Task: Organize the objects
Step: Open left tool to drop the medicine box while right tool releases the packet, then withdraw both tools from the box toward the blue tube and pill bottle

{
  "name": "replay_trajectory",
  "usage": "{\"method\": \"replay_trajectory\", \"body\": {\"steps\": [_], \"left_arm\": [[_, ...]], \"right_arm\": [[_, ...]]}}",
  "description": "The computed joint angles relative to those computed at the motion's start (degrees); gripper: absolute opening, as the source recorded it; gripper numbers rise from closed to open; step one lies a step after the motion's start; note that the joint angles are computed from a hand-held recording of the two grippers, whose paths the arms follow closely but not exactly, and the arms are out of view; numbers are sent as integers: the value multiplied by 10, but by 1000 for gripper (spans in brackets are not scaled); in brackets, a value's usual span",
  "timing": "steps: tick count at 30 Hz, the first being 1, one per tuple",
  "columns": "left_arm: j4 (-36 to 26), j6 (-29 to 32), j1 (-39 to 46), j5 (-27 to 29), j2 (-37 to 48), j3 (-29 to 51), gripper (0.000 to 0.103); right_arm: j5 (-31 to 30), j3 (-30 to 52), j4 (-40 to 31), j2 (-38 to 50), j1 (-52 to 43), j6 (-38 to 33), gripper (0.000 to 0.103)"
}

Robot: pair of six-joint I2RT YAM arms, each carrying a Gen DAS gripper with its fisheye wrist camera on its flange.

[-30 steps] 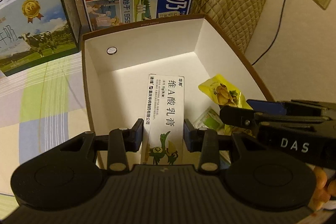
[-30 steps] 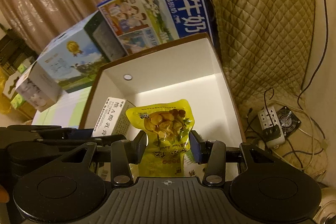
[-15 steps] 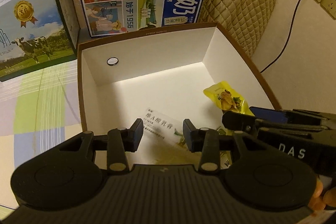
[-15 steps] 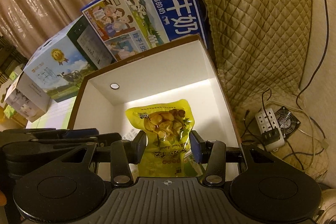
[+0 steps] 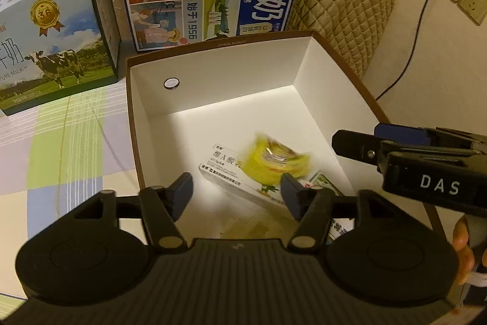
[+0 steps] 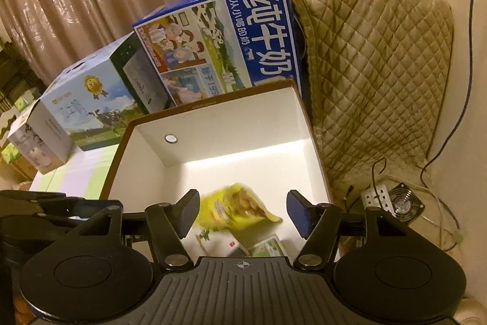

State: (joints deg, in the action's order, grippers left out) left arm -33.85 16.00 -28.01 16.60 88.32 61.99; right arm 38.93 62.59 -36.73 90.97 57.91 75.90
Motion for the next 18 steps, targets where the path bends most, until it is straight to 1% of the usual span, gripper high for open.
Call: {"method": "replay_trajectory", "body": {"steps": [2,5,12,18], "left_arm": [[-9,8,6,10,-13,-4,64],[-22,19,17,24,-35,-14,72],[-53,43,39,51,-90,-39,76],[-89,61,59,69,-145,-60,78]], "right_arm": [[5,-1,-12,-6,14,18,63],[12,4,-42,-10,38,51,64],[23,28,-117,-11,91,127,65],[33,55,-162,-2,135,184,66]]}}
